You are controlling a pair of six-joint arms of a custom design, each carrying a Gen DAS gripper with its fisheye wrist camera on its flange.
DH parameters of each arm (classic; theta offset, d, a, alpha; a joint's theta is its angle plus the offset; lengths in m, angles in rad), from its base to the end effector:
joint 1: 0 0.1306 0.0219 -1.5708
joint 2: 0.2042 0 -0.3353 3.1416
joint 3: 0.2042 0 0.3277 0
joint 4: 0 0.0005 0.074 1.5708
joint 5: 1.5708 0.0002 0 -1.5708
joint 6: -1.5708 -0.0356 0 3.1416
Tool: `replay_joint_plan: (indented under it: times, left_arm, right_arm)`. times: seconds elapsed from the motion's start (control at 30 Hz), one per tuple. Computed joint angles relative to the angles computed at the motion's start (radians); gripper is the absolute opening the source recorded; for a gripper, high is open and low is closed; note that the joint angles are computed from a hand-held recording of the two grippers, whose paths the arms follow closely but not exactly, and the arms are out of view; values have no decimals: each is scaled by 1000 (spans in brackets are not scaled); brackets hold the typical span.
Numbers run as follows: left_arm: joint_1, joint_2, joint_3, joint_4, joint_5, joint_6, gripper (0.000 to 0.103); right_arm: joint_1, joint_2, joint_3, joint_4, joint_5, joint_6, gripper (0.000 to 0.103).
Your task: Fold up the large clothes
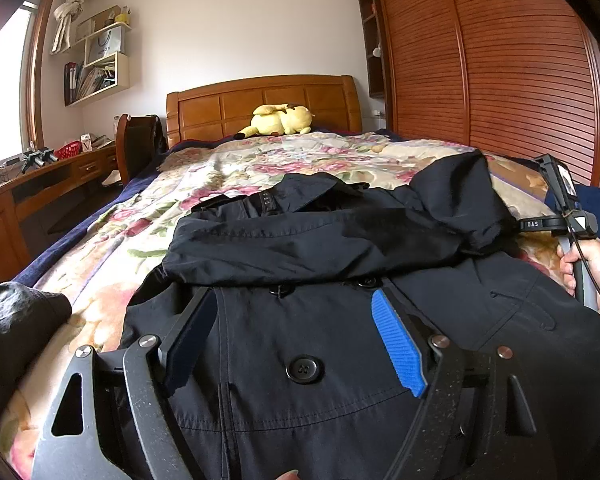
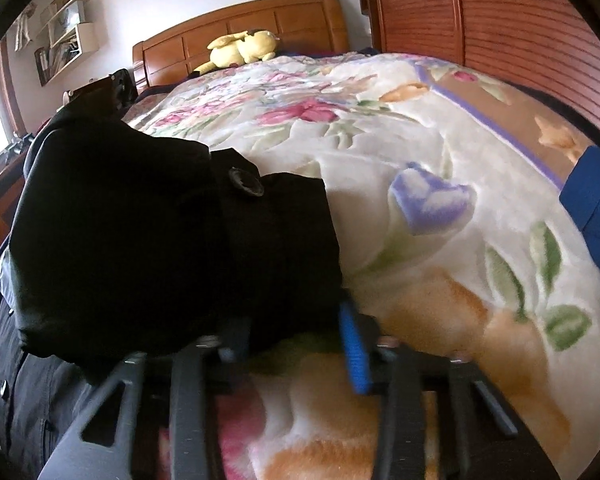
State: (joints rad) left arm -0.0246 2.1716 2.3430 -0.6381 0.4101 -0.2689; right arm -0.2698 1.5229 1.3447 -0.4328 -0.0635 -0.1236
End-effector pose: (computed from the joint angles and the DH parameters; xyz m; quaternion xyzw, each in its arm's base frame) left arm 0.6811 -0.0315 0.3707 0.2275 0.8090 -0.1095 0.5307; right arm 0.4691 -0.1279 0.3407 0.1589 0.8724 -0.0056 0.4623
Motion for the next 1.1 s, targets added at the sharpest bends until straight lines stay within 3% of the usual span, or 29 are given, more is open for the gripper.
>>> replay_joint_plan:
  times: [0.2, 0.37, 0.67, 0.87, 1.03, 1.1]
  left_arm:
    - [8, 1, 6, -6, 23, 13, 81]
    - [30, 27, 78, -86, 84, 21, 81]
    - [69, -31, -1, -47, 127, -15, 81]
    - [111, -63, -41, -12, 139, -26, 81]
    - [148, -43, 1, -41, 147, -10, 81]
    - [161, -29, 23, -55, 152, 2, 81]
  right_arm:
    - [16, -51, -64, 77, 33, 30, 9]
    - [51, -128, -111, 95, 35, 46, 8]
    - [213, -251, -99, 94, 87, 112, 7]
    - [381, -254, -24, 29, 118, 172, 7]
    - [470, -214, 28, -71, 74, 178, 8]
    - [495, -191, 44, -123, 42, 152, 13]
